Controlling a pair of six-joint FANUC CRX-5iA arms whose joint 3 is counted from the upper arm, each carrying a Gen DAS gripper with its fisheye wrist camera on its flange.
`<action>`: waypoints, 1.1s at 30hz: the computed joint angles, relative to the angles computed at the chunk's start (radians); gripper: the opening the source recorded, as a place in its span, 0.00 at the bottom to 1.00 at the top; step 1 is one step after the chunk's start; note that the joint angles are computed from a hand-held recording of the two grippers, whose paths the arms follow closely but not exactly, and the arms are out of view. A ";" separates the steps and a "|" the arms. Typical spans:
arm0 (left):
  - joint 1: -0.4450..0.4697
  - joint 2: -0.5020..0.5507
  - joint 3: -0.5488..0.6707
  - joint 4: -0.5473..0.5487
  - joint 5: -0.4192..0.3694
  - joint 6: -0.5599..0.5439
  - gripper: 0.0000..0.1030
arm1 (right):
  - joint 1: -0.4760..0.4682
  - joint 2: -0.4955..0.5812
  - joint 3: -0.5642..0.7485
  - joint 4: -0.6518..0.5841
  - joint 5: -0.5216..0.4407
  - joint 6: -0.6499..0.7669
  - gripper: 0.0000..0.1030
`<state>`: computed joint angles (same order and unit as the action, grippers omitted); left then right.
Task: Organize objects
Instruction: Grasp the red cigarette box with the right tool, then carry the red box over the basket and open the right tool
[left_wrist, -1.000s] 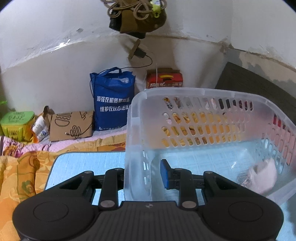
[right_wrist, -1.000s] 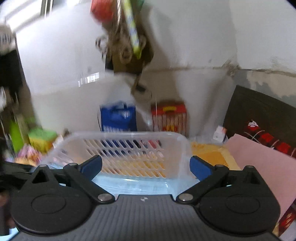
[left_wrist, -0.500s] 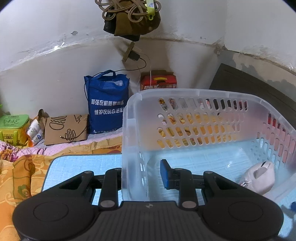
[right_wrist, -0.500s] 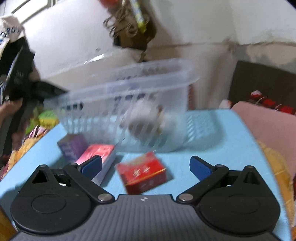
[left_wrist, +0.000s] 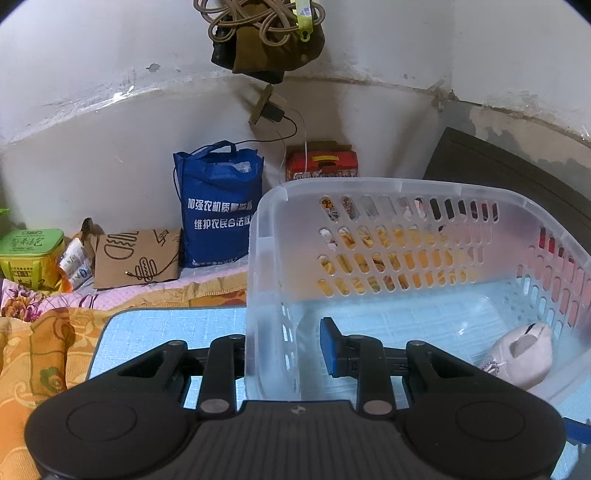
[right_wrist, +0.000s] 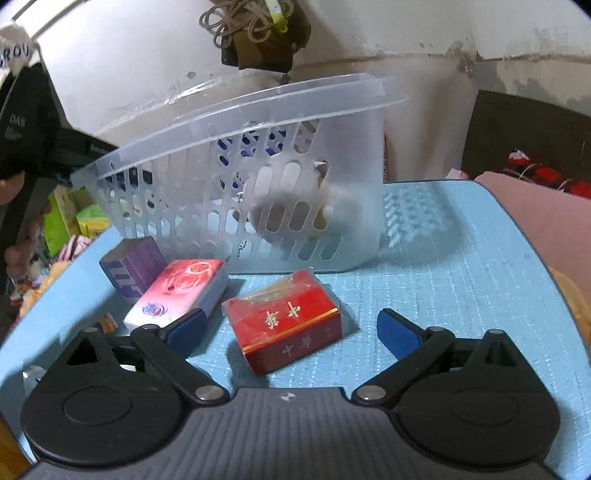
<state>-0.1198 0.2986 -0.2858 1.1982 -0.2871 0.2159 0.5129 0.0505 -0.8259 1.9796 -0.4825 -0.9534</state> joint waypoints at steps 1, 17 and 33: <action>0.000 0.000 0.000 0.004 0.000 -0.004 0.31 | 0.016 0.007 0.010 -0.038 -0.006 0.042 0.96; -0.008 -0.002 -0.008 0.035 0.011 -0.026 0.31 | 0.070 0.014 -0.020 0.024 -0.185 -0.026 0.65; -0.011 -0.001 -0.010 0.058 0.015 -0.037 0.32 | 0.182 -0.162 -0.123 -0.064 -0.372 0.024 0.65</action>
